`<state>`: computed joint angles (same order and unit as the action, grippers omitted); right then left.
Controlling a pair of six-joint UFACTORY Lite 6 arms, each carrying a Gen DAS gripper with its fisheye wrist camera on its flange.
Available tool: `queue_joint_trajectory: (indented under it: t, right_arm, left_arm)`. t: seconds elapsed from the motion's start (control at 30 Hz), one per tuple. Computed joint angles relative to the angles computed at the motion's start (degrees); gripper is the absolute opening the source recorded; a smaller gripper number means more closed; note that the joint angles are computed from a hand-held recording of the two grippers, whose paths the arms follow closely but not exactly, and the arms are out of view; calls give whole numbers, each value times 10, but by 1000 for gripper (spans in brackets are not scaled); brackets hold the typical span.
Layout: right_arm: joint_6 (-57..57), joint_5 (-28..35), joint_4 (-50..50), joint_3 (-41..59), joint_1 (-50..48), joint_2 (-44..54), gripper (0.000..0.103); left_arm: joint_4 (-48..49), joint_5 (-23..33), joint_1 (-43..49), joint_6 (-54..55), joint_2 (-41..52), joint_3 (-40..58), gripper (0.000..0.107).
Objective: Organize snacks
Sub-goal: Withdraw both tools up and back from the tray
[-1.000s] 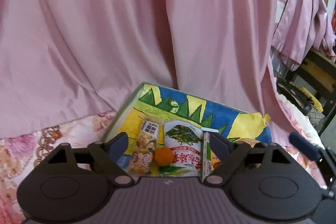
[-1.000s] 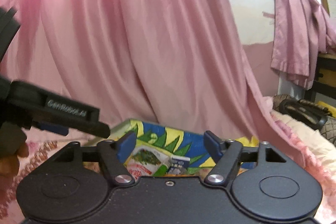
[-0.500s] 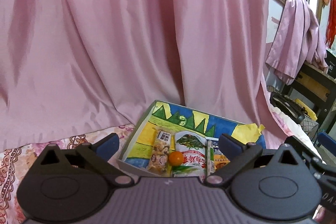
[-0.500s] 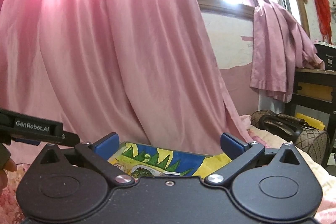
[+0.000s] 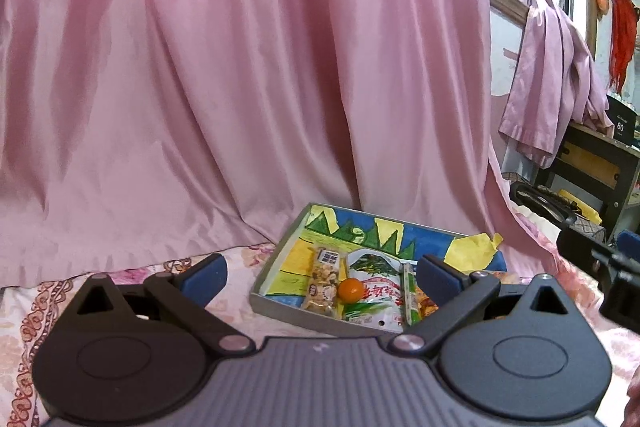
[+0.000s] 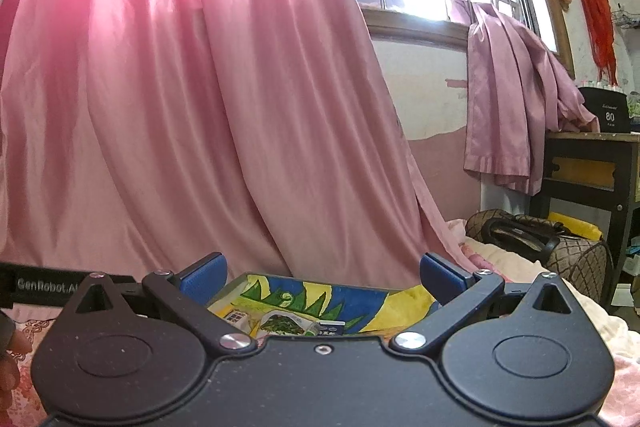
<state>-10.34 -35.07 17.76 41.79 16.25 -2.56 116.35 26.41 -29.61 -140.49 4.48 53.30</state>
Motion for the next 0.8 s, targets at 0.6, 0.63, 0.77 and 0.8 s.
queue_joint_trajectory:
  t: [0.6,0.63,0.77,0.8]
  right_arm:
    - [-143,0,186,-116,89,-134,102]
    - [-156,-4,203,-124,99,-144,102]
    - [-226,-22,289,-151,146,-180,102]
    - [-238,-29,307,-161,159,-193,102]
  left_arm:
    - [15,106,-70,-86,-150,-196,103]
    - [13,113,-78,-80,-161,-208,103]
    - [3,136,-103,-64,-209,-255,103]
    - [1,136,-106,-61,-220,-263,103]
